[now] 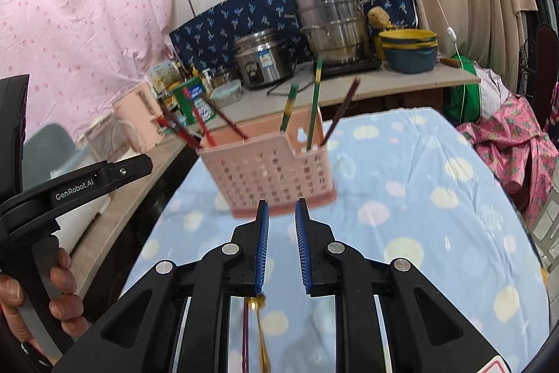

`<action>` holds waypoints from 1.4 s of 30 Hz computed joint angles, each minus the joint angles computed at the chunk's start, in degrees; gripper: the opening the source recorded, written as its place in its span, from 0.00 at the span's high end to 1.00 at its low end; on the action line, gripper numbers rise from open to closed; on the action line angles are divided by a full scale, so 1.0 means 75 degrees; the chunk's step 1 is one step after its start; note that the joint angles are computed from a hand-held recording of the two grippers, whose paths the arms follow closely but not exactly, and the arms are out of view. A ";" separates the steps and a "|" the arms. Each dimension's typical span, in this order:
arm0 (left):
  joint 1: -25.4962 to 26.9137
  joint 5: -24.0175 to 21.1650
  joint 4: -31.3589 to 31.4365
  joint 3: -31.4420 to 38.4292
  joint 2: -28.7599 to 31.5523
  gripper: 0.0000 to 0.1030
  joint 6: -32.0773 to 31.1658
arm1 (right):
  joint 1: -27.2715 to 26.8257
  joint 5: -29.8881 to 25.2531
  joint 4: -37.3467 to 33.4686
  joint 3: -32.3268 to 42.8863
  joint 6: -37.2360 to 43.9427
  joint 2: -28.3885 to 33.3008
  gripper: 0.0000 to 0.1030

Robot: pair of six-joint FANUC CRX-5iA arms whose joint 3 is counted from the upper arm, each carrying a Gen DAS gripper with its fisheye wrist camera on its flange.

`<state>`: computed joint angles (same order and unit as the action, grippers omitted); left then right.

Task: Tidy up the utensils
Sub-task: 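Move both open grippers back over the gold spoon and dark-red chopstick, then close the right gripper on the gold spoon while the left gripper grasps the dark-red chopstick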

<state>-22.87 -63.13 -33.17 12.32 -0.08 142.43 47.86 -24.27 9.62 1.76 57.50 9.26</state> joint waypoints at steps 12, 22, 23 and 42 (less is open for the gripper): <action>-0.0150 -0.0082 0.0934 -0.1537 -0.0276 0.49 0.0422 | 0.0498 -0.0820 -0.0636 -0.1094 0.0684 -0.0408 0.84; -0.0081 -0.0150 0.1395 -0.2412 -0.0522 0.49 0.0766 | 0.0783 -0.1069 -0.1036 -0.1268 0.1148 -0.0291 0.84; -0.0074 -0.0156 0.1430 -0.2464 -0.0541 0.49 0.0776 | 0.0787 -0.1124 -0.1073 -0.1204 0.1197 -0.0246 0.84; -0.0076 -0.0299 0.1552 -0.2667 -0.0514 0.44 0.0800 | 0.0935 -0.1193 -0.0831 -0.1010 0.1258 0.0246 0.85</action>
